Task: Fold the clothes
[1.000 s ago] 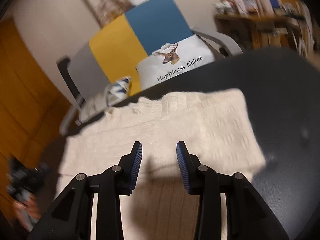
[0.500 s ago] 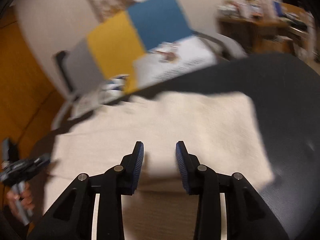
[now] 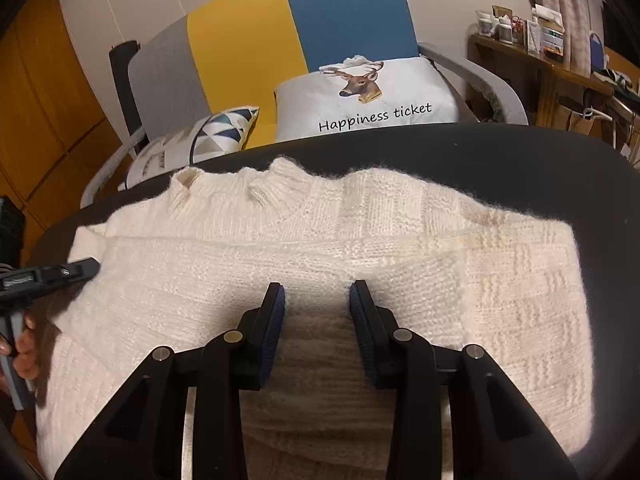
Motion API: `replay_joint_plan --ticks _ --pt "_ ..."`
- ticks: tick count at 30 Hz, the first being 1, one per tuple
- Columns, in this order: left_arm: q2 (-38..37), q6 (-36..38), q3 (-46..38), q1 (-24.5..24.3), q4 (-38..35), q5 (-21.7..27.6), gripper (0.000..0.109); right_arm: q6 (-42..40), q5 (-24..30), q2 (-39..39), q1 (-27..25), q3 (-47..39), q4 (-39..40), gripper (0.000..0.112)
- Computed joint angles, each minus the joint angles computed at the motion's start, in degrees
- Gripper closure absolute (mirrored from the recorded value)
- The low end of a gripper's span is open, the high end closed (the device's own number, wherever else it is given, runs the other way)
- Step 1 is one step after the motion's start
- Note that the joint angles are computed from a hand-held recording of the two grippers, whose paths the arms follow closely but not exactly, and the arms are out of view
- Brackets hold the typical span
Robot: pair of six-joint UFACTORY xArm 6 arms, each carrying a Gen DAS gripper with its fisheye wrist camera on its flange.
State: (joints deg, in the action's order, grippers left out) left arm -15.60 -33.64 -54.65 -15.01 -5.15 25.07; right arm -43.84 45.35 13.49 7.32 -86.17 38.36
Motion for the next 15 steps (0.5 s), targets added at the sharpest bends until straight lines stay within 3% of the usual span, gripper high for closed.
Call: replay_joint_plan --ticks 2,5,8,11,13,15 --pt "0.66 4.32 -1.34 -0.27 -1.49 -0.71 0.090 -0.41 1.38 -0.16 1.04 -1.20 -0.01 0.073" --pt "4.55 1.28 -6.66 0.16 6.64 5.09 0.090 -4.50 5.54 0.25 3.15 -4.26 4.59 0.072" --pt "6.42 -2.93 -6.24 2.12 6.72 6.90 0.092 -4.57 5.26 1.79 6.95 -6.04 1.55 0.072" --pt "2.64 1.15 0.20 3.28 -4.30 -0.23 0.095 -4.39 -1.22 2.55 9.49 -2.53 -2.52 0.072" --pt "-1.28 3.42 4.05 3.82 -8.66 -2.90 0.094 -5.01 -0.42 2.12 8.48 -1.96 0.15 0.073" --pt "-5.51 1.30 7.50 5.38 -7.18 -4.26 0.092 -5.65 0.22 1.75 7.76 -1.51 1.70 0.073"
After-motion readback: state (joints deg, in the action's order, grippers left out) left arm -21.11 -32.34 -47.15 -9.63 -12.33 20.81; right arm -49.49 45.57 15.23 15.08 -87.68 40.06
